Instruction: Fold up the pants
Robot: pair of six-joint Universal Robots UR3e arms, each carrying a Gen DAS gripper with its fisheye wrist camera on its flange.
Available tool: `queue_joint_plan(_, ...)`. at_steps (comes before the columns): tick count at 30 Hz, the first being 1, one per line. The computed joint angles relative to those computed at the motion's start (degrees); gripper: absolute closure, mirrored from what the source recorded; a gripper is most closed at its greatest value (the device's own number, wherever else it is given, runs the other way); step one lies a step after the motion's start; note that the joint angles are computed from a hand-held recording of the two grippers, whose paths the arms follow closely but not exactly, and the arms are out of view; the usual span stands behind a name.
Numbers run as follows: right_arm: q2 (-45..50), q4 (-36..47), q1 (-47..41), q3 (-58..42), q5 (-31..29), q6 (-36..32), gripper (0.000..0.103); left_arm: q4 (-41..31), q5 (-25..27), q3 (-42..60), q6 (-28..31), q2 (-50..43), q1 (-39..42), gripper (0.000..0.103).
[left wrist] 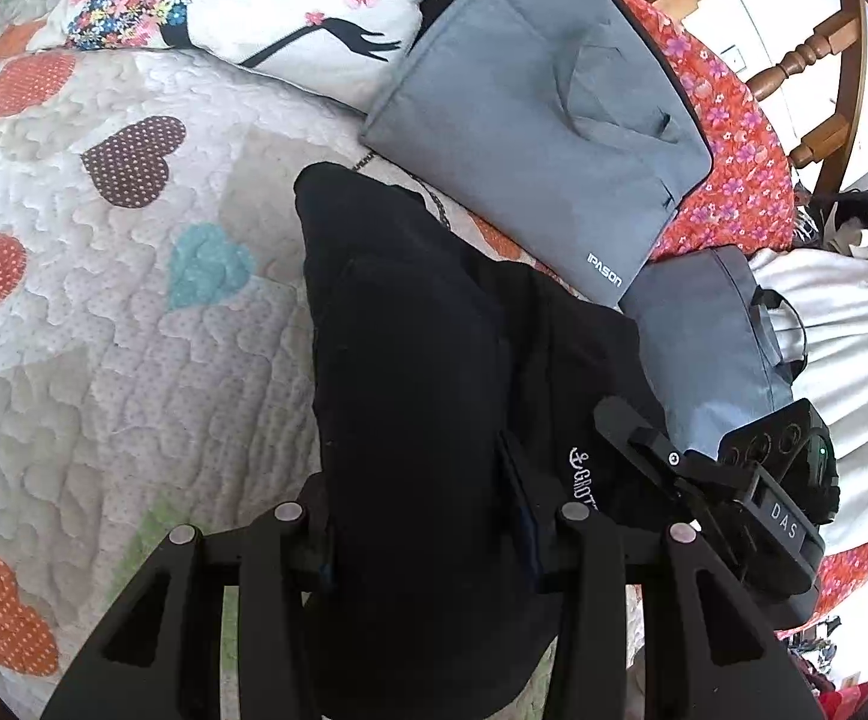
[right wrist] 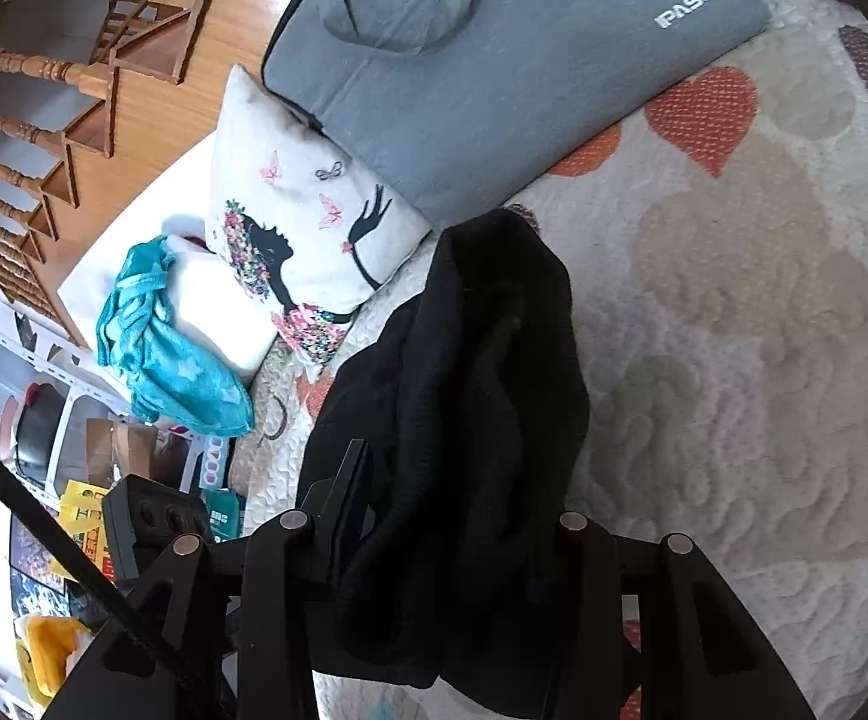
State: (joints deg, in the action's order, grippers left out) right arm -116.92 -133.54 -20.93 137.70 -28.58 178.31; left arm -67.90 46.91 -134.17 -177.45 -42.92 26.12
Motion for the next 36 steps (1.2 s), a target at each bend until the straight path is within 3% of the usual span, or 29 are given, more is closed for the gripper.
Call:
queue_joint_plan(4, -0.5, 2.0, -0.5, -0.4, 0.0, -1.2, 0.058, 0.4, 0.4, 0.0, 0.0, -0.1, -0.6, 0.061)
queue_joint_plan(9, 1.2, -1.3, 1.4, -1.0, -1.4, 0.7, 0.058, 1.3, 1.1, 0.1, -0.2, -0.4, -0.6, 0.061)
queue_joint_plan(17, 0.1, -2.4, 2.5, -0.8, -2.7, 1.2, 0.058, -6.1, 0.0, 0.9, 4.8, 5.8, 3.1, 0.061)
queue_joint_plan(36, 3.2, -7.3, 4.9, -0.8, -5.8, 4.0, 0.058, 0.1, 3.5, -0.2, 1.8, 2.7, -0.7, 0.061)
